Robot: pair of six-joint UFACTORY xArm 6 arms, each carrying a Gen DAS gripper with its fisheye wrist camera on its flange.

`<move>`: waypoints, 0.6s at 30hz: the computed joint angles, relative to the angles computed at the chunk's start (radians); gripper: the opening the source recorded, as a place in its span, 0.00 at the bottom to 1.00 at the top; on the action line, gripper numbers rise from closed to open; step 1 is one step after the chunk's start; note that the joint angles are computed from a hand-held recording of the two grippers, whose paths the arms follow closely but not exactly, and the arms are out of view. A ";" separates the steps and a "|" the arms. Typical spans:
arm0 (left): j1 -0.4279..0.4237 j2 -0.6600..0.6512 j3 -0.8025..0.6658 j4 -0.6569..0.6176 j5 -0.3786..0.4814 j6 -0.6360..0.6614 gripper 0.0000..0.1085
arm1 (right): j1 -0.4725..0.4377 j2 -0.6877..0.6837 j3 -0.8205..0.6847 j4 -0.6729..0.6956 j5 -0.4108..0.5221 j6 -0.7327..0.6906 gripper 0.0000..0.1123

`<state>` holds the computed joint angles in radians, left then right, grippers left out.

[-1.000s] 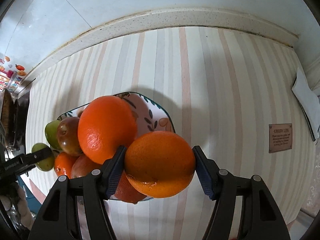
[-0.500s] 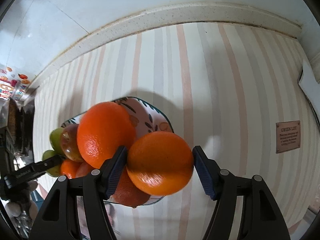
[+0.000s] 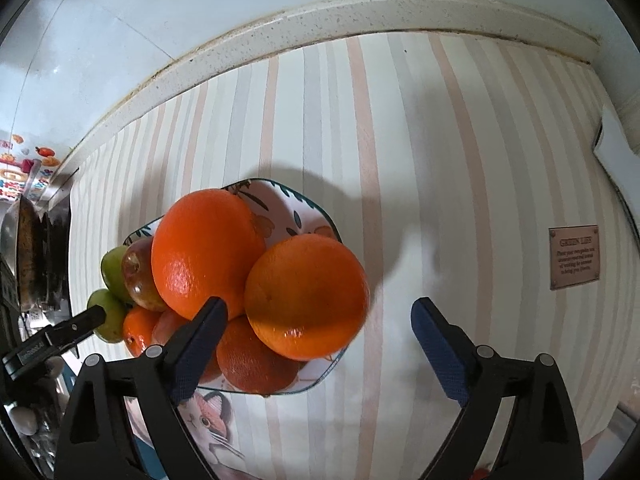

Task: Organize fruits
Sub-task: 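Lift both open tools back from the plate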

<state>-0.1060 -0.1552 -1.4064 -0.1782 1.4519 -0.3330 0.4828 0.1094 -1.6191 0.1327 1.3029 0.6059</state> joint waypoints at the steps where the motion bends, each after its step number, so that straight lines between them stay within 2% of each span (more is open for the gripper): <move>1: -0.008 -0.008 -0.001 0.019 -0.003 -0.004 0.82 | 0.004 -0.007 0.000 -0.011 0.004 0.002 0.85; 9: -0.084 -0.121 0.033 0.145 -0.017 -0.070 0.82 | 0.089 -0.085 -0.027 -0.164 0.040 0.010 0.85; 18: -0.253 -0.304 0.117 0.245 0.023 -0.193 0.82 | 0.207 -0.243 0.045 -0.264 0.045 0.030 0.85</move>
<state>-0.3587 -0.4593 -1.2897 0.0668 1.4747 -0.5258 0.6899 -0.1338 -1.5738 -0.1316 1.3477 0.6362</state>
